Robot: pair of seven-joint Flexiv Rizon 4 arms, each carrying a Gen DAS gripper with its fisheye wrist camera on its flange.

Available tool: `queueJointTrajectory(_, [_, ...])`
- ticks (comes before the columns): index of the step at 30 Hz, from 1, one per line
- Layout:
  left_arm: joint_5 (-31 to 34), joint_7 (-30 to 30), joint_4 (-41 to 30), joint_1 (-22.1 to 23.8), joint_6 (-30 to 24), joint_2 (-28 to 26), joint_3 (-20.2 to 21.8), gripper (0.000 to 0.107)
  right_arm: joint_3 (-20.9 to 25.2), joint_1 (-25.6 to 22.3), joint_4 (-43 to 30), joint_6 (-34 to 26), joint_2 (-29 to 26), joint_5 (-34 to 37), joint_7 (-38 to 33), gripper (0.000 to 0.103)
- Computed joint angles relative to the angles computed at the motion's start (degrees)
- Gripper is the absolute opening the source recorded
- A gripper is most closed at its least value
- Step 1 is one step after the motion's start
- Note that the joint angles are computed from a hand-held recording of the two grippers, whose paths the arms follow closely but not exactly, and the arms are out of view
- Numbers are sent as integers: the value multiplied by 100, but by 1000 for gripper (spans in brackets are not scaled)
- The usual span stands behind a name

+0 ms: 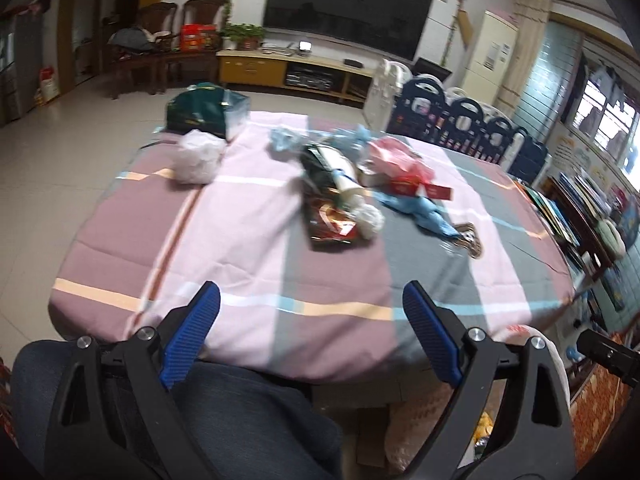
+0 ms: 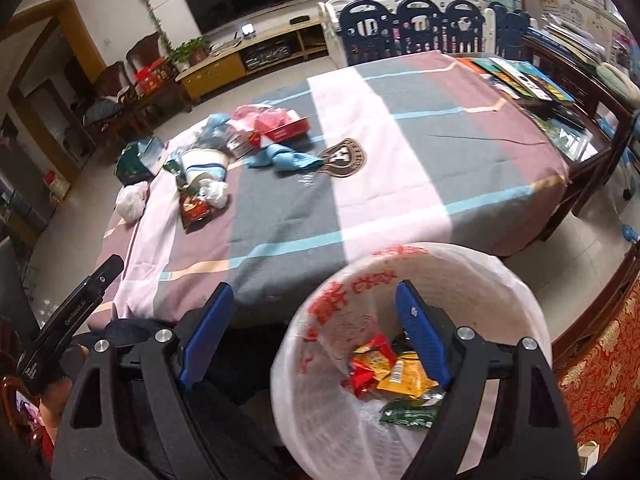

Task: Collect trash
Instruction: 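Move both open tools back over the trash on the table, then grasp the white plastic bag with the left tool while the right tool grasps another hazelnut wafer bag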

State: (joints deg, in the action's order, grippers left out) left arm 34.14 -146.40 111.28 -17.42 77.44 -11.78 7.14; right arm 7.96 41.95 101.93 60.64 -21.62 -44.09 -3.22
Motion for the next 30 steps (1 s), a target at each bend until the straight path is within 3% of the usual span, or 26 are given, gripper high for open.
queueJointTrajectory(9, [-67,-344,314,462,108,126,261,92,52,307,-1145,-403,-721,536,-933,81])
queueJointTrajectory(22, [19,-322,194,841,12,15,388,94,-69,463,-1498,-555,-1048,1008,-1329,81])
queueJointTrajectory(26, [-549,423,36,1205,147,-163,292,96,-166,555,-1693,-737,-1147,945,-1362,81])
queueJointTrajectory(28, [-1229,838,41,1542,452,-337,153,97,-256,608,-1728,-681,-1176,815,-1309,81])
queueJointTrajectory(30, [-2302,1556,115,2198,914,-612,-444,97,-333,654,-1797,-696,-1236,685,-1280,81])
